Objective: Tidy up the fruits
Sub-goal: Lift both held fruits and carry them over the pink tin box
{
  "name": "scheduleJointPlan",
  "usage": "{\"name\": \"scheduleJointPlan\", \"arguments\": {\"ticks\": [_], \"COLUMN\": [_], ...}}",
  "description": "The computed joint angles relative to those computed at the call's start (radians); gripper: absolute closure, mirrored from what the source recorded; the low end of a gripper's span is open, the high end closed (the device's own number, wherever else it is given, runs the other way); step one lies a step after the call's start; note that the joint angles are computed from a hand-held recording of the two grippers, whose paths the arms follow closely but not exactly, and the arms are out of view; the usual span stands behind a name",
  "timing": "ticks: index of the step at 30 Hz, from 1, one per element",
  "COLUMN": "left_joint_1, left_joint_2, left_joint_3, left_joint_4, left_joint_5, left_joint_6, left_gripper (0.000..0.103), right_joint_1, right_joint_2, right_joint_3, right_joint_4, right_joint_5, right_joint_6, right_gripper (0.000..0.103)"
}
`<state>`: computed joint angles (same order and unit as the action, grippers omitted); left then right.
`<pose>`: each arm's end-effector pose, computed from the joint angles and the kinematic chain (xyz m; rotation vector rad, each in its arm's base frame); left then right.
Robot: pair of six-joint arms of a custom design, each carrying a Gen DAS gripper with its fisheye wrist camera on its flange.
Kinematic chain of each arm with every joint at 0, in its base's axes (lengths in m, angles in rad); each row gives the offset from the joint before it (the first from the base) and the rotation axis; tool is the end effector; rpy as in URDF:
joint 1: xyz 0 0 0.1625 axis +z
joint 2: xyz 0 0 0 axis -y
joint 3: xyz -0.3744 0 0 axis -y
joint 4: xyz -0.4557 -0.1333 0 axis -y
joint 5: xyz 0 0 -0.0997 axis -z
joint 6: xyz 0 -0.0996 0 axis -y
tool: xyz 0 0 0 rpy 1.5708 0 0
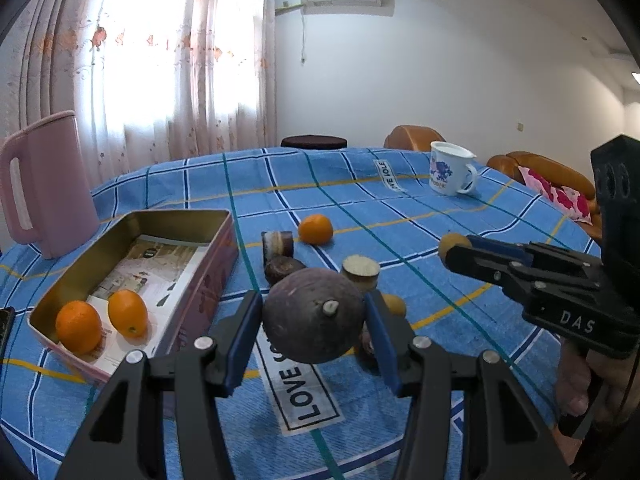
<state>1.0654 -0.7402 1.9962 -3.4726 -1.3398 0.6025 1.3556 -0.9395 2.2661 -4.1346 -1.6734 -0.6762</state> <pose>-0.1324 -0.5616 -0.0357 1.3537 2.3911 -0.9022 0.0226 -0.4731 0.0843 0.4192 -2.1341 1.3478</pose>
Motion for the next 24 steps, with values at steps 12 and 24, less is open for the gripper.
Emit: {"name": "scheduleJointPlan", "arguments": {"ticks": [12, 24], "left_joint_1": [-0.007, -0.008], "left_joint_2": [0.006, 0.003], "left_joint_3": [0.02, 0.029], "left_joint_4": [-0.107, -0.174], "left_joint_5": [-0.006, -0.015], "left_joint_6": [0.023, 0.037], "left_gripper": [0.049, 0.049], "right_joint_1": [-0.008, -0.011], "right_joint_2": [0.024, 0.046], "right_joint_3": [0.011, 0.01], "right_joint_4": [-0.091, -0.161], "right_joint_5": [0.045, 0.067], "right_joint_6": [-0.031, -0.045], "right_gripper": [0.075, 0.075]}}
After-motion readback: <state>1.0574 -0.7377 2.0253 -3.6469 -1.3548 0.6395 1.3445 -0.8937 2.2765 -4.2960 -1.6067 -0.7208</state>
